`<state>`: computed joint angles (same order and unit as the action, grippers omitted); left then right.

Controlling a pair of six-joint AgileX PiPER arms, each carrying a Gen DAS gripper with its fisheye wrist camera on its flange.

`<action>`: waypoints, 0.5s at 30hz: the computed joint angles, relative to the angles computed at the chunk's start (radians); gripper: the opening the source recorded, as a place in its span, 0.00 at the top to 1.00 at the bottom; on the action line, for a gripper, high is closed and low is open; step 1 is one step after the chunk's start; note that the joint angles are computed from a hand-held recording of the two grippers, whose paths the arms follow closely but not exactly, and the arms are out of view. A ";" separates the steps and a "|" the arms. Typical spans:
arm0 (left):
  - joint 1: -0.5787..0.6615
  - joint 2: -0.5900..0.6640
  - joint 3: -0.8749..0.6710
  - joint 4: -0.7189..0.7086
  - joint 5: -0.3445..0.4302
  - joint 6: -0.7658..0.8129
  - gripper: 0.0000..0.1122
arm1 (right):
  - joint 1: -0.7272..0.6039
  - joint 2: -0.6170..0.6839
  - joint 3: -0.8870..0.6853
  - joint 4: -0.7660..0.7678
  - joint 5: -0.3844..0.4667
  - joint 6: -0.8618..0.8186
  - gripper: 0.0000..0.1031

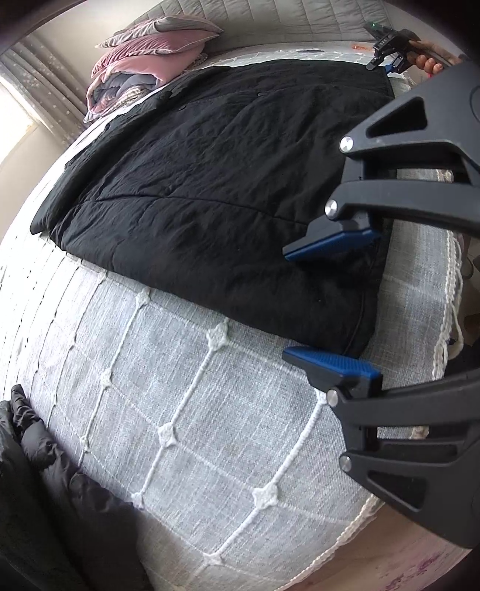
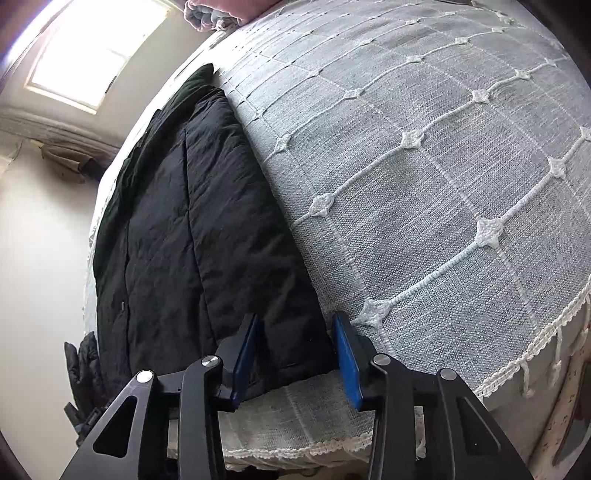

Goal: Fold large clothes
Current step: 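Close both tools on the hem end of the narrowed coat, then lift the coat hem with both tools and carry it toward the collar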

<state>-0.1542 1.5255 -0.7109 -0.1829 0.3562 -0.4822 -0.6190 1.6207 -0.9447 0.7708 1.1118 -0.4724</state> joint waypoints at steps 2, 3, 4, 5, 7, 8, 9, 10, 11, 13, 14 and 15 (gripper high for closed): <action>-0.006 0.008 -0.007 0.021 0.000 -0.020 0.54 | -0.010 0.013 -0.001 0.023 0.007 0.002 0.58; -0.001 0.007 -0.005 -0.001 -0.003 -0.001 0.54 | -0.009 0.018 -0.003 0.025 0.005 0.006 0.58; 0.008 0.007 -0.005 -0.038 -0.004 0.029 0.53 | -0.006 0.019 -0.004 0.023 0.001 0.009 0.58; 0.023 0.007 -0.002 -0.099 -0.009 0.075 0.53 | 0.006 0.016 -0.005 0.014 -0.011 0.016 0.58; 0.048 0.008 0.006 -0.201 -0.024 0.150 0.53 | 0.043 0.006 -0.009 -0.008 -0.044 0.038 0.58; 0.051 0.007 0.009 -0.206 -0.026 0.153 0.53 | 0.063 -0.003 -0.011 -0.025 -0.058 0.047 0.59; 0.043 0.009 0.002 -0.172 -0.023 0.123 0.55 | 0.079 -0.013 -0.010 -0.036 -0.069 0.051 0.64; 0.033 0.009 -0.001 -0.138 -0.023 0.098 0.57 | 0.087 -0.017 -0.009 -0.033 -0.068 0.043 0.79; 0.023 0.009 -0.004 -0.125 -0.023 0.098 0.64 | 0.079 -0.012 -0.006 0.000 -0.044 0.016 0.81; 0.006 0.010 -0.010 -0.099 -0.023 0.089 0.81 | 0.075 -0.036 0.006 0.016 -0.043 0.004 0.85; -0.001 0.005 -0.010 -0.084 -0.027 0.084 0.90 | 0.070 -0.050 0.013 0.029 -0.042 -0.007 0.87; -0.005 -0.005 -0.007 -0.063 -0.029 0.065 0.92 | 0.051 -0.067 0.024 0.057 -0.035 -0.030 0.88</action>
